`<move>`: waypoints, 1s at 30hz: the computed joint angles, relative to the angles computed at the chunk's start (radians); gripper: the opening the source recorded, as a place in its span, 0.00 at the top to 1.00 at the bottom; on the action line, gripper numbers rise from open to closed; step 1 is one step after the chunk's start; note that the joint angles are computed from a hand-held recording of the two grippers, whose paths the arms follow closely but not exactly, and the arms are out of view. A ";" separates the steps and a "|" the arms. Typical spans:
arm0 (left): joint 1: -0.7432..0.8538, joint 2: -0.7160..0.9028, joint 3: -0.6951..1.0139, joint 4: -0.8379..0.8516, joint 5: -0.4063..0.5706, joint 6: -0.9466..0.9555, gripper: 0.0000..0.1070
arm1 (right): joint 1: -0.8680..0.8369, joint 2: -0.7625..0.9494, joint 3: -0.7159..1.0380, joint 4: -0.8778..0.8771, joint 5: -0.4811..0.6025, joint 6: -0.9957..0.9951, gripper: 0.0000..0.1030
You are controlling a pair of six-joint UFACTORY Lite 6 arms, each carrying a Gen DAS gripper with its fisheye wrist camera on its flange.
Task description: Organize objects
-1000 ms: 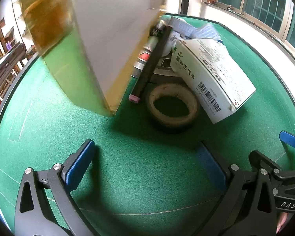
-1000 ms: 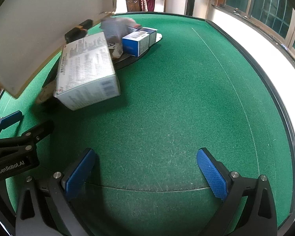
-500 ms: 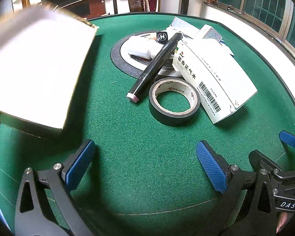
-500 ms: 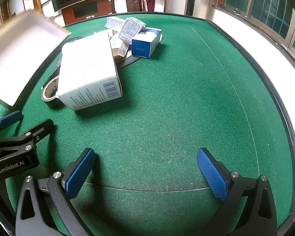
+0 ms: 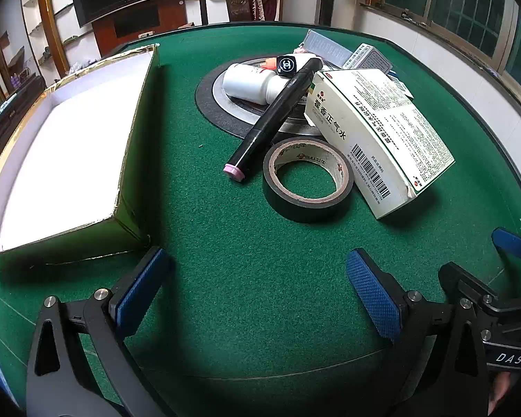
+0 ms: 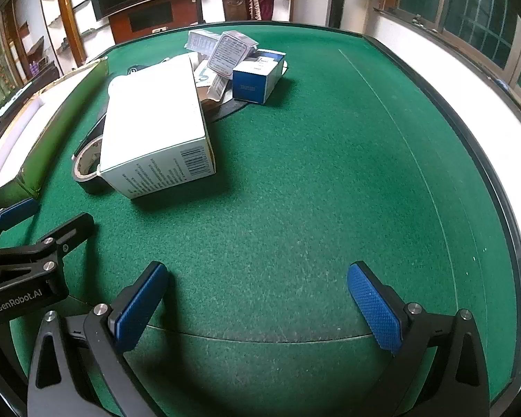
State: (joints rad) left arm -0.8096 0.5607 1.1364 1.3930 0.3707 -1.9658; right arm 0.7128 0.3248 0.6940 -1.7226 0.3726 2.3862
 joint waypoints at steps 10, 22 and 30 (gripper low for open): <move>0.000 0.000 0.000 -0.001 0.001 -0.002 0.04 | -0.155 -0.279 -0.218 -0.125 -0.034 0.056 0.00; 0.051 -0.025 -0.028 0.006 -0.099 0.106 0.04 | -0.094 -0.297 -0.024 -0.042 -0.054 -0.218 0.00; 0.145 -0.240 -0.246 0.363 -0.203 -0.113 0.06 | -0.135 0.046 0.358 0.415 -0.218 -0.763 0.00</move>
